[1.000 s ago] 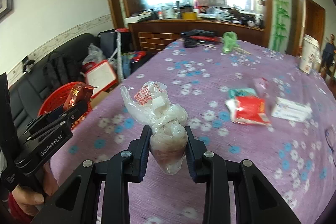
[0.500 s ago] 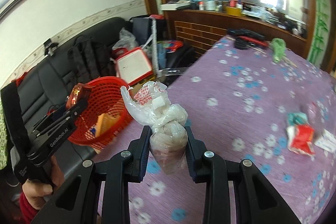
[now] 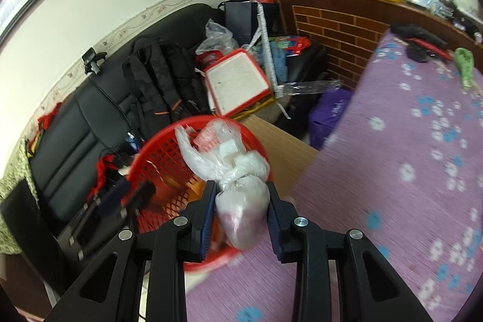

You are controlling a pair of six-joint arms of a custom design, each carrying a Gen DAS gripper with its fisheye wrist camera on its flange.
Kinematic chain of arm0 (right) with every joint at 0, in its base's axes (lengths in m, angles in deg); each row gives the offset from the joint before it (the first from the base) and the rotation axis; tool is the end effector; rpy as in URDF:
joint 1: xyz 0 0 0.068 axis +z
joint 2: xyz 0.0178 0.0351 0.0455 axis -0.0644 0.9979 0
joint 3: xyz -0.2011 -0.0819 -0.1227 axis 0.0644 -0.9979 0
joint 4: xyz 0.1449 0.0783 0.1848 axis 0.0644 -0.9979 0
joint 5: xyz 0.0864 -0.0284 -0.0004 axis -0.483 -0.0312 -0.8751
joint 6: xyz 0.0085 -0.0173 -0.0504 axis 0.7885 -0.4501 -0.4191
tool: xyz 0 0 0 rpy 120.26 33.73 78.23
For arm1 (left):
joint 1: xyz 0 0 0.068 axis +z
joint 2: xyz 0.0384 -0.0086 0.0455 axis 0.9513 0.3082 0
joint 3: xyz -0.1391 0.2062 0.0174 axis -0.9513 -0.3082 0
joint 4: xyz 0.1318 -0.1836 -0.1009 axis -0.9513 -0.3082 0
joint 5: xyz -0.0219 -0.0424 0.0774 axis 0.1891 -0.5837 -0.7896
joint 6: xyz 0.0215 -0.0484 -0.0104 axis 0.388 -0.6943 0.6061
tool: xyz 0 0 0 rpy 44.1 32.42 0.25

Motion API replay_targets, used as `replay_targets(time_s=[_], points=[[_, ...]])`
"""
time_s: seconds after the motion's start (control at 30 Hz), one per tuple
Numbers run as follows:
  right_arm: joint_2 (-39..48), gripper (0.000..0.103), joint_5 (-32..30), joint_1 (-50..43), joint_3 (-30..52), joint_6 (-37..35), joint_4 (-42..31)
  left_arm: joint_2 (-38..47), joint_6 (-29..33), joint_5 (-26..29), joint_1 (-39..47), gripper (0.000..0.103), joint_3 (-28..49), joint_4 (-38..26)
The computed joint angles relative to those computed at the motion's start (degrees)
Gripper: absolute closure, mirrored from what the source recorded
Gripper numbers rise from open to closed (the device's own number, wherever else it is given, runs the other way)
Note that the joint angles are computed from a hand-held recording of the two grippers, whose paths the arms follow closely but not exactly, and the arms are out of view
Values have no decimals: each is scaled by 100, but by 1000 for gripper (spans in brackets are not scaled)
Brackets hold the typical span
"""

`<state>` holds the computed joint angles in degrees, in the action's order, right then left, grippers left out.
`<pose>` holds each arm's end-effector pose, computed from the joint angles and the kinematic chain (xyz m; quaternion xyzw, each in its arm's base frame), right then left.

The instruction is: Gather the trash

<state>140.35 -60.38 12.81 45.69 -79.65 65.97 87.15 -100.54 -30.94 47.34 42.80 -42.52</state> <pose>0.3097 0.1105 0.0867 -0.2981 0.8806 0.2623 0.2586 0.1689 -0.0526 0.0539 -0.2804 0.8433 0.0699 0.4532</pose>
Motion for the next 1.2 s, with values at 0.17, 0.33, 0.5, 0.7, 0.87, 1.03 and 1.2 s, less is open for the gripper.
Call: replay_targets(time_s=[0.17, 0.33, 0.5, 0.7, 0.87, 1.03, 1.2], points=[[221, 60, -277, -79, 228, 43, -127, -222, -72, -48, -18, 36, -99, -36], [-20, 57, -506, -703, -87, -250, -157, -138, -153, -145, -268, 35, 99, -236], [-174, 51, -684, -1543, -243, -739, -443, 59, -333, -497, -1015, 35, 711, -872], [-171, 46, -958, -2817, -78, -1503, -1041, 593, -424, -760, -1846, 35, 1750, -1689], [281, 46, -1361, -4127, 739, -2236, -1985, 1192, -222, -848, -2437, 33, 2835, -2330], [1155, 46, -1557, -5250, 2169, -2469, -2838, 1845, 291, -443, -2790, 32, 3999, -2684], [2415, 46, -1324, -5928, 4375, -2030, -3347, 2543, 682, -16, -3011, 32, 5203, -3138]])
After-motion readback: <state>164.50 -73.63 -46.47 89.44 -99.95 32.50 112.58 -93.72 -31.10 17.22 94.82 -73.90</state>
